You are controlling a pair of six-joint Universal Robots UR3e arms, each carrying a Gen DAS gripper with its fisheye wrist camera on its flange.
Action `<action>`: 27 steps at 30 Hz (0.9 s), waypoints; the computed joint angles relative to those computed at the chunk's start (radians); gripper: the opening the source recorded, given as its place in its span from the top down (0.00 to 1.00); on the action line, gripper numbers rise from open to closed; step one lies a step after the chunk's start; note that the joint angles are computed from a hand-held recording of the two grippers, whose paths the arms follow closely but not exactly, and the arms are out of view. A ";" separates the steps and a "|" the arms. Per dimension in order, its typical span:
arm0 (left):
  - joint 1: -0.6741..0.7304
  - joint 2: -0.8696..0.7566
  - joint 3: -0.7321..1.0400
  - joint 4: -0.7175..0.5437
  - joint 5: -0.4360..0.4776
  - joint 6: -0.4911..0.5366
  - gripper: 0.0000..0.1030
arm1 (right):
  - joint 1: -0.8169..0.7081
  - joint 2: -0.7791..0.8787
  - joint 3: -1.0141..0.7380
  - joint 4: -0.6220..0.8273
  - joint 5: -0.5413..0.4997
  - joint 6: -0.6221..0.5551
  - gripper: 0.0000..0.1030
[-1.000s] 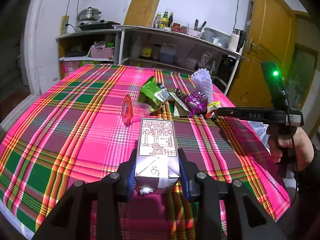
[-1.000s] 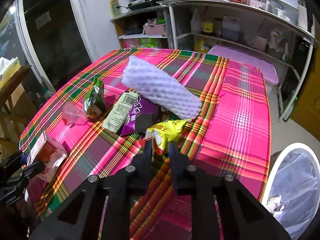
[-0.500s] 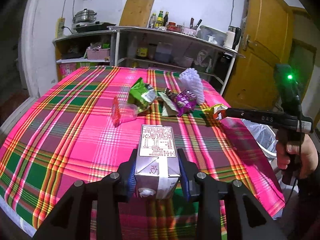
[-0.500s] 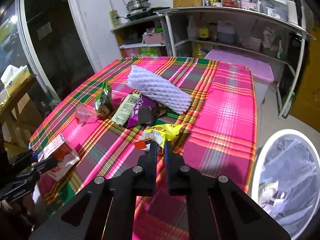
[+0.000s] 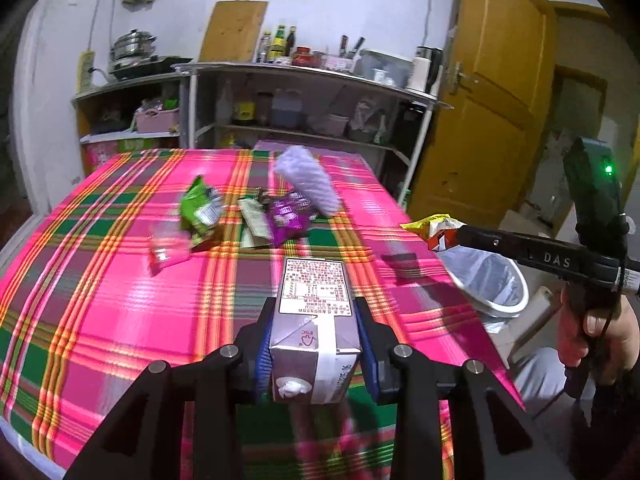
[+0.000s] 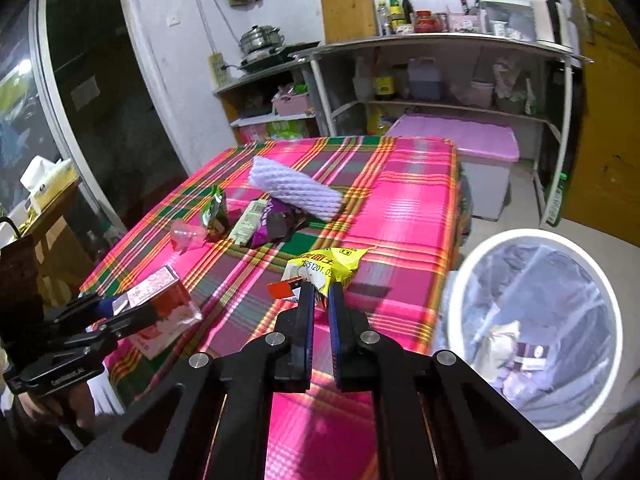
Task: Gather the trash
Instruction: 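Carry the milk carton with the left gripper into the bin while the right drops the wrapper there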
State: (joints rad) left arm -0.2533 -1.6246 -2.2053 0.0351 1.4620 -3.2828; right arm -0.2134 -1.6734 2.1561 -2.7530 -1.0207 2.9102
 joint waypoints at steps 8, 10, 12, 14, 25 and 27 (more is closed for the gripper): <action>-0.122 -0.101 0.175 -0.058 0.044 -0.003 0.65 | -0.172 -0.184 0.116 0.097 0.083 -0.070 0.93; -0.147 -0.131 0.224 -0.071 0.049 -0.003 0.65 | -0.215 -0.223 0.133 0.134 0.101 -0.096 0.93; -0.167 -0.163 0.269 -0.082 0.047 -0.003 0.65 | -0.253 -0.264 0.151 0.170 0.117 -0.119 0.93; -0.185 -0.192 0.313 -0.095 0.046 -0.005 0.65 | -0.291 -0.296 0.165 0.200 0.132 -0.141 0.93; -0.265 -0.361 0.574 -0.185 0.038 0.003 0.65 | -0.495 -0.431 0.212 0.384 0.208 -0.266 0.93; -0.273 -0.393 0.622 -0.205 0.030 0.003 0.65 | -0.519 -0.444 0.217 0.404 0.212 -0.280 0.93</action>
